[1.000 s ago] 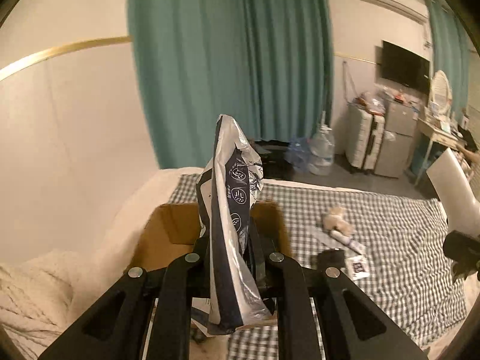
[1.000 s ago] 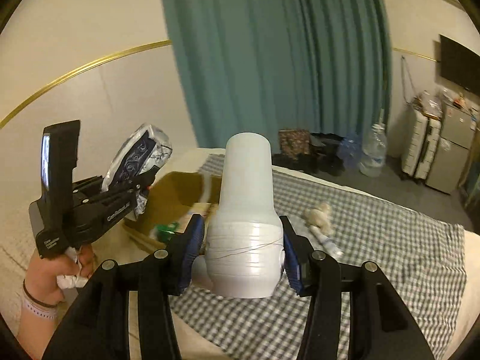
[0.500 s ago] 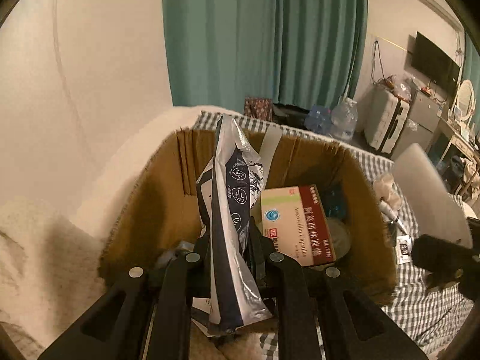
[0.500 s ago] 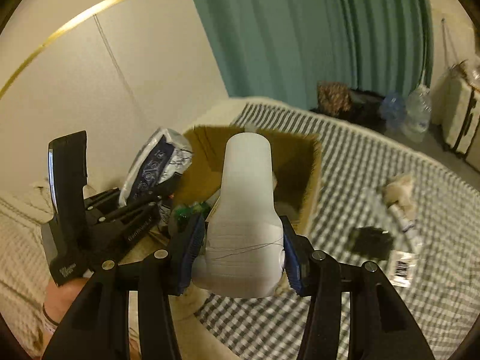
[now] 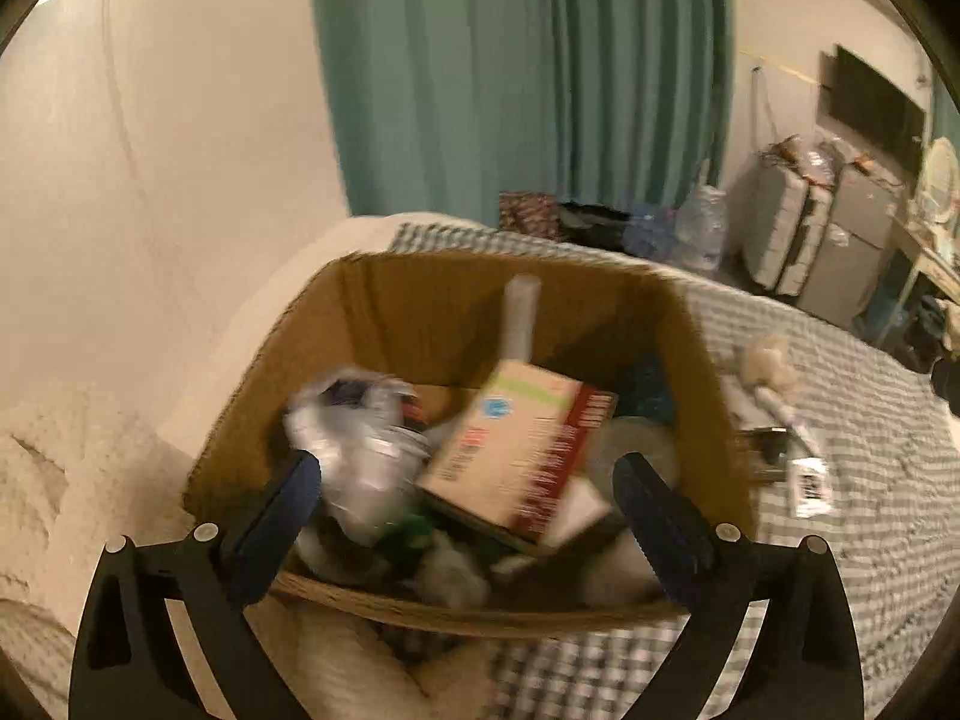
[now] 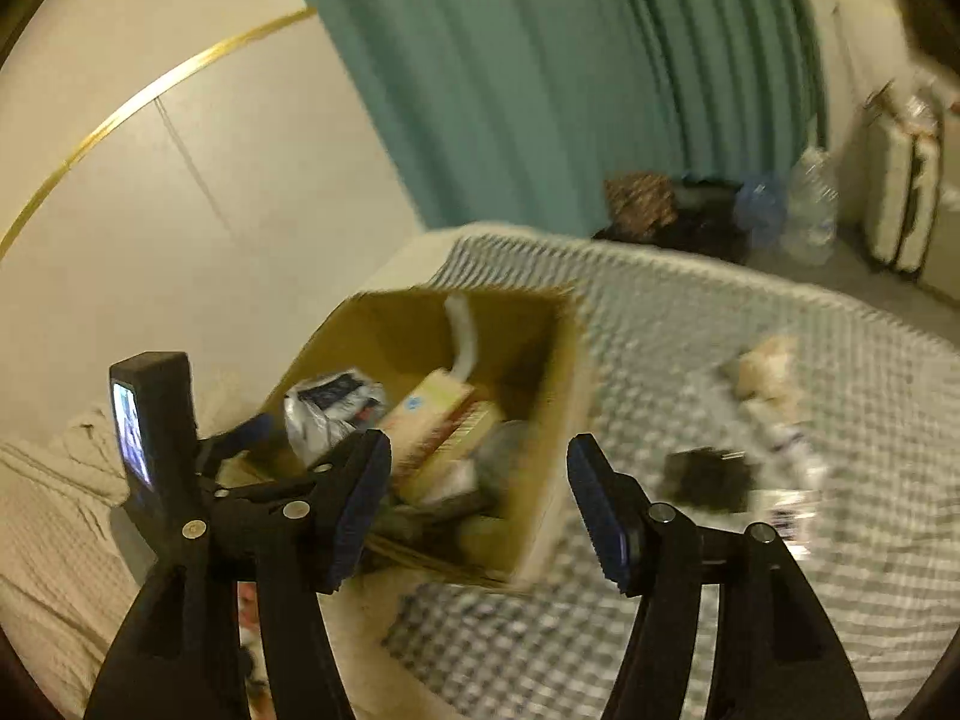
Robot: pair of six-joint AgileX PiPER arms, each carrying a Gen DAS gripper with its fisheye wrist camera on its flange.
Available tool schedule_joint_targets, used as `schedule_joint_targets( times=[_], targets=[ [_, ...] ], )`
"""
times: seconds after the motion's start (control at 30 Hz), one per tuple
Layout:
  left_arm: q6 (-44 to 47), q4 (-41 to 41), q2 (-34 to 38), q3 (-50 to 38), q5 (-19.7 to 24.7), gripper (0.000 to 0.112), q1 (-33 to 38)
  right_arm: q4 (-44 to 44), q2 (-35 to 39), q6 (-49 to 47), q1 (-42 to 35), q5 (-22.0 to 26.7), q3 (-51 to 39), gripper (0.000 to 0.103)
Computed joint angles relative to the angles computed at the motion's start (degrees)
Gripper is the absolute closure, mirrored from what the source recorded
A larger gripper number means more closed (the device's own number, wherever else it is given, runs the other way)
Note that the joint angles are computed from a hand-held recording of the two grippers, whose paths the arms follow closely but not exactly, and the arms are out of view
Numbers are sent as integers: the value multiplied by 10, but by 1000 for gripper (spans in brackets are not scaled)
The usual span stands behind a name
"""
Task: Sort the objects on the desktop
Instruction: 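Carry the spray bottle and packet over the cardboard box and release both, then move both tools back to the bed toward the glasses case and white tube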
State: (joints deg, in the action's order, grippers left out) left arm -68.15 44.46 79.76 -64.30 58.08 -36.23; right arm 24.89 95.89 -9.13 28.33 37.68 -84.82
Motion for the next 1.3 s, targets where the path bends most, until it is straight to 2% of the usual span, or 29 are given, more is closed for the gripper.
schedule_joint_targets(
  times=[0.1, 0.2, 0.33, 0.5, 0.6, 0.8, 0.93, 1.1, 1.3],
  targets=[
    [-14, 5, 6, -30, 30, 9, -65, -27, -95, -15, -36, -11, 78, 42],
    [-23, 11, 24, -65, 49, 9, -128, -13, -176, -60, -97, -1, 138, 42],
    [-26, 4, 62, -114, 58, 9, -185, 52, -272, -141, -208, 31, 210, 37],
    [-30, -22, 140, -179, 49, 9, -212, 147, -326, -251, -341, 76, 272, 37],
    [-17, -42, 190, -215, 41, 9, -214, 182, -323, -291, -394, 98, 290, 30],
    [-26, -73, 268, -250, -4, 9, -184, 230, -285, -382, -447, 86, 324, 28],
    [-67, -71, 305, -253, -41, 9, -151, 289, -237, -465, -457, 45, 349, 11],
    [-107, -81, 351, -262, -116, 9, -101, 323, -159, -541, -421, -31, 354, 10],
    [-94, -99, 420, -320, -132, 9, -61, 371, -34, -615, -394, -74, 300, 10]
  ],
)
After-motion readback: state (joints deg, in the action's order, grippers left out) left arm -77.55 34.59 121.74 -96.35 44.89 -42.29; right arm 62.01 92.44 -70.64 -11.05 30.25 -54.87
